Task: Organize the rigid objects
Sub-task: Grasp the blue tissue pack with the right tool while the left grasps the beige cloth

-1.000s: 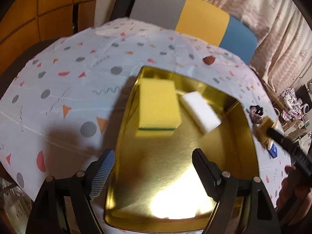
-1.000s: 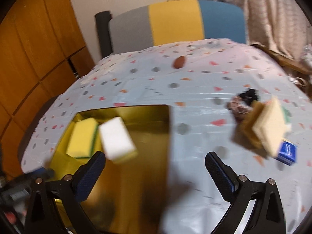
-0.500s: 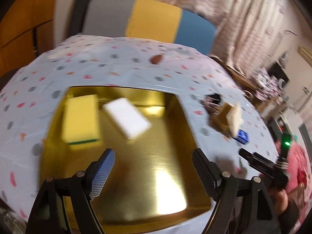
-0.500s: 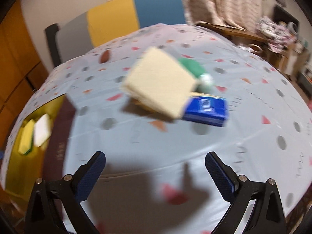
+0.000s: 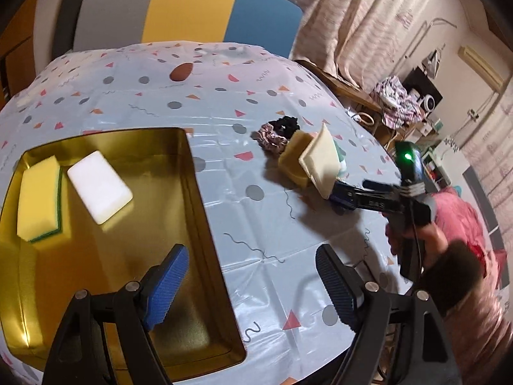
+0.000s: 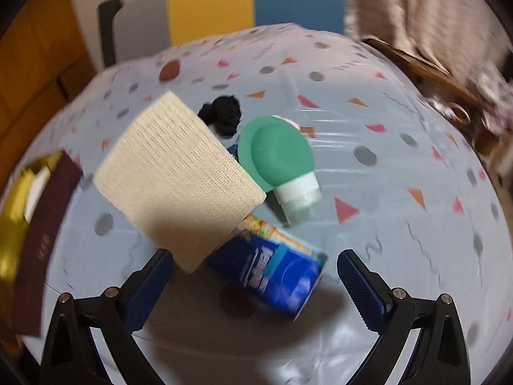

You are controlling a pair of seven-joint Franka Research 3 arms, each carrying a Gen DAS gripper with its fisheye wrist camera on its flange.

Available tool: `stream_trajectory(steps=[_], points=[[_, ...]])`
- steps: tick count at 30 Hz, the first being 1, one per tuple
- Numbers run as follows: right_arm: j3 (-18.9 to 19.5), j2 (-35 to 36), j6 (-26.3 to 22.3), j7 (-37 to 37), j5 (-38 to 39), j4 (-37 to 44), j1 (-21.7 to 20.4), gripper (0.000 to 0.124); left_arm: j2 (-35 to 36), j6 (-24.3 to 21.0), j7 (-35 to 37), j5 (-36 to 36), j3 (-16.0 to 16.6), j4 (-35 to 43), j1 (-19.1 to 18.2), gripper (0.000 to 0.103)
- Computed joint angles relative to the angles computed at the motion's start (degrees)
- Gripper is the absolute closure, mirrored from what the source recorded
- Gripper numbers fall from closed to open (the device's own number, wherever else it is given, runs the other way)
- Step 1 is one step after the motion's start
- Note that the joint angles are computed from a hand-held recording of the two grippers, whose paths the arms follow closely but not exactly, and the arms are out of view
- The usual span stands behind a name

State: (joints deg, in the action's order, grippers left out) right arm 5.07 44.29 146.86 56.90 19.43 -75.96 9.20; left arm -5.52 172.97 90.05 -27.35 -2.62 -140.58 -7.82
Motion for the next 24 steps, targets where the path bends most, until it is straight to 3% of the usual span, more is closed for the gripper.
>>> stream_trajectory(steps=[3,7,9,15,18,20,22,24], points=[[-0.16,2.74,-2.68,-0.72,-0.9,3.9,-0.03,0.021,0.85,-0.87,-3.11,4.07,-1.0,1.14,1.04,0.021],[0.41,1.34,-0.58,-1.59,0.2,-0.1,-0.54,0.023,3.11,-2.53,-4.59,7.11,-2.09,3.97,2.01,0.021],[0.07,-0.4,1.51,-1.14,0.64,-3.85,-0.33,0.042,4.5,-3.1,-5.32,8.94,-2.94,5.58,2.6,0.021],[2.37,-5.76,8.3,-1.72,5.63,-14.09,-2.54,0.078,11.17,-6.38,-5.25,11.41,-6.15,13.6,4.67,0.021],[4.72,-7.8,10.09,-3.3,10.45,-17.72,-5.08,0.088,14.08,-7.66,-6.68,13.62,-7.4,17.19,5.47,0.021],[6.99,-8.82,10.5,-6.64,14.21,-19.63,-7.32,0.088,16.52,-8.03,-6.57,14.64,-8.33,20.05,6.09,0.021],[6.65,-10.03,13.4,-8.85,15.23,-21.7,-6.76,0.077,19.38,-8.79,-8.65,18.3,-7.94,23.62,5.8,0.021],[7.15,-10.91,18.19,-11.16,16.3,-23.24,-6.46,0.034,21.39,-9.29,-9.17,19.7,-8.66,26.29,6.58,0.021]])
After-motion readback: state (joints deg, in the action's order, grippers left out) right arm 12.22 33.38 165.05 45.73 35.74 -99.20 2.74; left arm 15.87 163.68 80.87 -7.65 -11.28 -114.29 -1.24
